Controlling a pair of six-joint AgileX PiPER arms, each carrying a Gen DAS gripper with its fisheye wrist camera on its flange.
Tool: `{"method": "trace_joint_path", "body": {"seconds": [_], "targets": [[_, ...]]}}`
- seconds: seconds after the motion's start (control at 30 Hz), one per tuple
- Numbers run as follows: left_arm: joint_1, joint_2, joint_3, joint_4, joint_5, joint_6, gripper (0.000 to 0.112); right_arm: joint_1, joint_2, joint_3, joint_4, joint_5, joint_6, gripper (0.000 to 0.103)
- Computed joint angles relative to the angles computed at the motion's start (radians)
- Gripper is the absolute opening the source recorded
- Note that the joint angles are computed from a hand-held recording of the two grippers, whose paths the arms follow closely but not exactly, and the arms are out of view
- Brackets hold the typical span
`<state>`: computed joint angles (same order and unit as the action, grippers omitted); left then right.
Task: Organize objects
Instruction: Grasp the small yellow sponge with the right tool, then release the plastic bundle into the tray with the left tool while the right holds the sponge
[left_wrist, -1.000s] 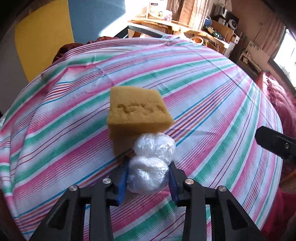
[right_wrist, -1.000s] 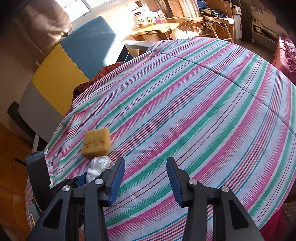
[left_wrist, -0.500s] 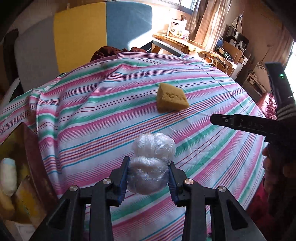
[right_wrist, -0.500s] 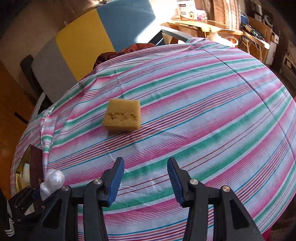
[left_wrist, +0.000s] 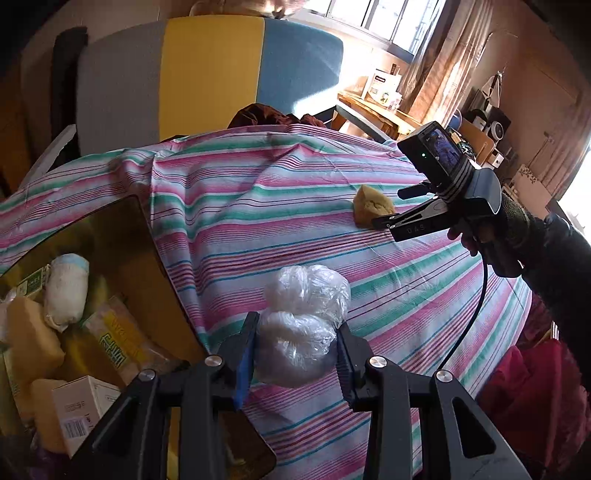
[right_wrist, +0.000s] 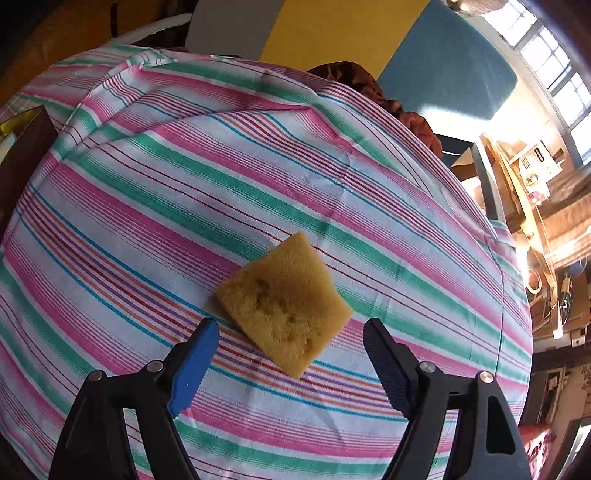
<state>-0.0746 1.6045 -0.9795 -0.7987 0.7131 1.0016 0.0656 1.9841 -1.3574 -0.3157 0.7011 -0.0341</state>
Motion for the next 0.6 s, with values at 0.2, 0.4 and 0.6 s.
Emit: {"method": "trace_joint_path", "body": {"seconds": [0.2,0.4,0.6], "targets": [[0.037,-0.005,0.001,-0.020,0.027,0.009,0.038,-0.014,0.081,-0.097,0.074,0.058,-0.001,0.066],[0.075,-0.034,0.030,-0.038,0.029,0.036,0.038,0.002,-0.075,0.117,0.163,-0.066,0.153,0.060],[0.151,-0.089,0.074,-0.043,0.040,0.062,0.038,0.100,-0.217,0.293,0.288,-0.150,0.253,0.061]]}}
